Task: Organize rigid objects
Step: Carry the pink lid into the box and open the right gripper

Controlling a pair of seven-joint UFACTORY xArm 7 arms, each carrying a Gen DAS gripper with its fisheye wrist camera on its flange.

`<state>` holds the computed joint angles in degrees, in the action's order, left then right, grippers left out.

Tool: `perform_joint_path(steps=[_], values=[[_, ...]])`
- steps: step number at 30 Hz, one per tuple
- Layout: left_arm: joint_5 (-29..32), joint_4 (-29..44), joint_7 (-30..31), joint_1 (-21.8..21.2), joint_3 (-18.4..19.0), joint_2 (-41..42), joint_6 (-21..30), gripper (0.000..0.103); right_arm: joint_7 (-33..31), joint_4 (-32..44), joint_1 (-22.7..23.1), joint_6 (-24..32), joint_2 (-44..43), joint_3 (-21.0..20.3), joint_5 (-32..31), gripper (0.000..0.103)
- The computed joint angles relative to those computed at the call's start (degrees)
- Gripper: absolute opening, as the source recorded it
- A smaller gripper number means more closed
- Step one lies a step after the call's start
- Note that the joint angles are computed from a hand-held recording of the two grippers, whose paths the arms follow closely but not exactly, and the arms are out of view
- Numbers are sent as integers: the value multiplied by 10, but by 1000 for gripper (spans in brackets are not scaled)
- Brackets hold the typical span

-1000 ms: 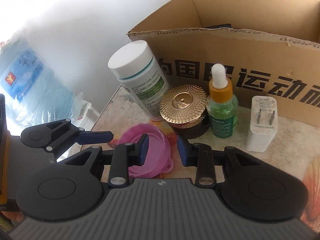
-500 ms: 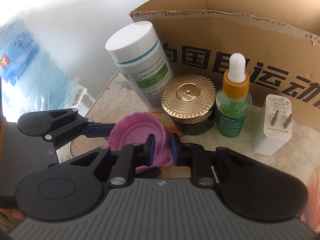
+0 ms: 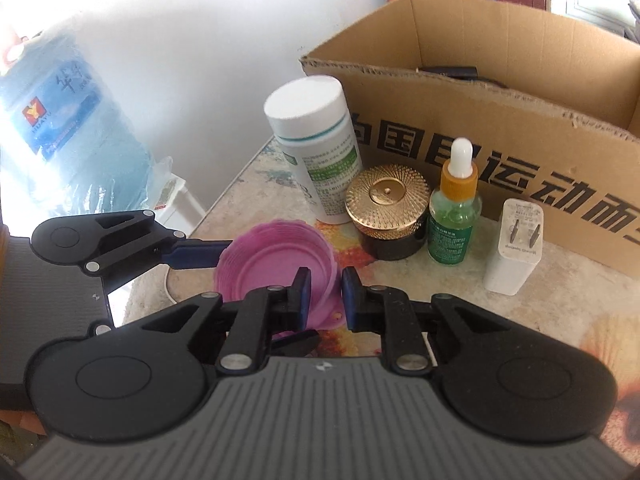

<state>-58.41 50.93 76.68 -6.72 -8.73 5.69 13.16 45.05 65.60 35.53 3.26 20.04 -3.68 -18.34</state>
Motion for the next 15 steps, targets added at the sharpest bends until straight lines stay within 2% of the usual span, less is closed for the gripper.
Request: perform_joint_path(steps=[3, 6, 8, 10, 12, 13, 15], values=[[-52, -1, 53, -3, -4, -26, -7, 73, 49, -12, 59, -13, -28, -71, -55, 16], [-105, 13, 112, -19, 3, -45, -15, 73, 105, -8, 102, -13, -54, -132, -137, 16], [-137, 35, 149, -30, 8, -45, -16, 73, 121, 1, 101, -7, -68, -143, -176, 16], [-133, 64, 146, -37, 11, -34, -12, 73, 99, 16, 65, 3, -76, -118, -172, 16], [-113, 98, 126, -40, 10, -15, -7, 73, 49, 31, 12, 13, -80, -75, -139, 17], [-91, 116, 105, -41, 9, -3, -2, 73, 19, 39, -19, 19, -78, -47, -113, 17], [-8, 163, 25, -41, 10, 31, 20, 73, -66, 59, -96, 40, -72, 23, -37, 17]])
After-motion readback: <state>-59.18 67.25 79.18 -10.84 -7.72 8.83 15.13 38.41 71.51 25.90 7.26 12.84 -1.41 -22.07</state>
